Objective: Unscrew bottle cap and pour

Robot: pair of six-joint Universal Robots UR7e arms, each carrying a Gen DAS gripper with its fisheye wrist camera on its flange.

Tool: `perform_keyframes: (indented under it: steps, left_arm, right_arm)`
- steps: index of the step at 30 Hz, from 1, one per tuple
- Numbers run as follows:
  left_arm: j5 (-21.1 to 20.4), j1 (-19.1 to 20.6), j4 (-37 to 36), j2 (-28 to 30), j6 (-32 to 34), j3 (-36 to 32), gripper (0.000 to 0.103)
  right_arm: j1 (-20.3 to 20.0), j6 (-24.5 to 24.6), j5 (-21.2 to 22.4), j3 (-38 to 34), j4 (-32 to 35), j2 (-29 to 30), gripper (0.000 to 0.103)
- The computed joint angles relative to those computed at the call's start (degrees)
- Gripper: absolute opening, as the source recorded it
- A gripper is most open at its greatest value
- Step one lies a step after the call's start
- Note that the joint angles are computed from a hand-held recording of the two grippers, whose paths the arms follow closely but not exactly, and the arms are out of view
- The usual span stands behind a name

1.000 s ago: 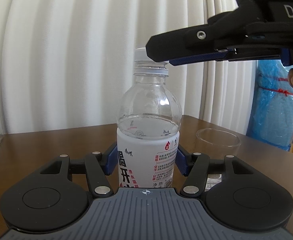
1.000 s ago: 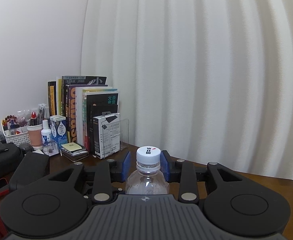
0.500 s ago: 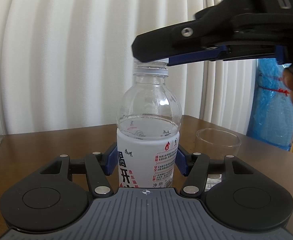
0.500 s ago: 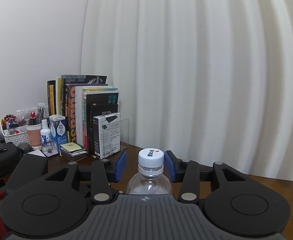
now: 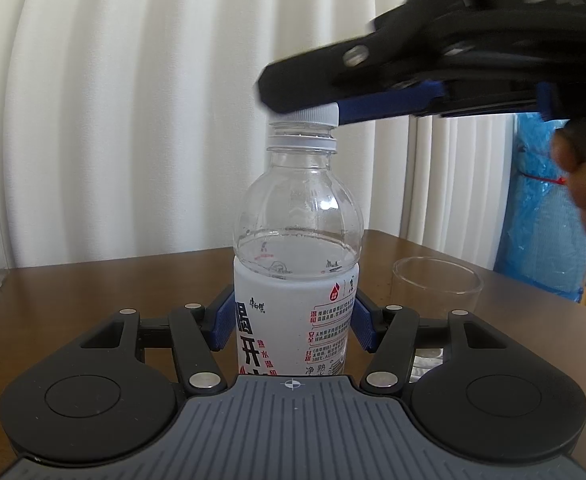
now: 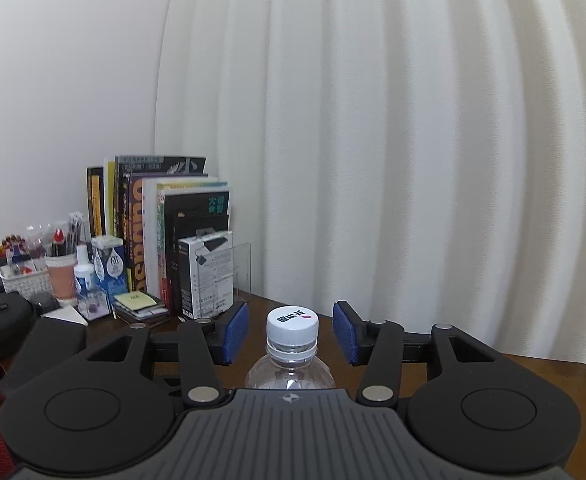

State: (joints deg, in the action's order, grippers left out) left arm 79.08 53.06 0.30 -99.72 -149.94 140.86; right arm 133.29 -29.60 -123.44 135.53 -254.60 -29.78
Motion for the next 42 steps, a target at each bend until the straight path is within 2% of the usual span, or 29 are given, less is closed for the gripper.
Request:
perform_keyframes:
  steps: [3, 5, 7, 19, 28, 32, 35, 40, 42]
  left_arm:
    - [-0.65, -0.82, 0.08, -0.32, -0.65, 0.38, 0.058]
    - [-0.61, -0.77, -0.08, -0.2, -0.55, 0.41, 0.058]
    - [-0.59, -0.74, -0.18, -0.11, -0.55, 0.42, 0.058]
    - [-0.43, -0.4, 0.3, 0.26, -0.44, -0.4, 0.058]
    - [-0.06, 0.1, 0.35, 0.57, -0.2, -0.78, 0.058]
    - [-0.16, 0.08, 0.29, 0.77, -0.25, -0.94, 0.058]
    - [-0.25, -0.09, 0.11, 0.69, -0.41, -0.73, 0.058]
    - [0.07, 0.28, 0.1, 0.95, -0.14, -1.0, 0.058]
    - [-0.93, -0.97, 0.19, 0.41, -0.87, -0.42, 0.058]
  right_arm:
    - [-0.92, 0.35, 0.97, -0.18, 0.11, 0.2, 0.048]
    - [-1.1, 0.29, 1.04, -0.26, -0.07, 0.36, 0.039]
    - [-0.83, 0.21, 0.24, -0.37, -0.01, 0.52, 0.039]
    - [2.18, 0.61, -3.13, -0.09, -0.44, 1.32, 0.042]
    - [3.66, 1.25, -3.7, 1.3, -1.71, 1.13, 0.043]
    - [3.6, 0.07, -4.0, -0.14, -2.34, 1.34, 0.051]
    - [2.72, -0.59, -3.27, -1.26, -1.56, 1.52, 0.051]
    - [1.56, -0.19, -3.46, -2.26, -0.91, 2.07, 0.045]
    - [0.91, 0.39, -2.55, -2.07, -1.28, 2.07, 0.034]
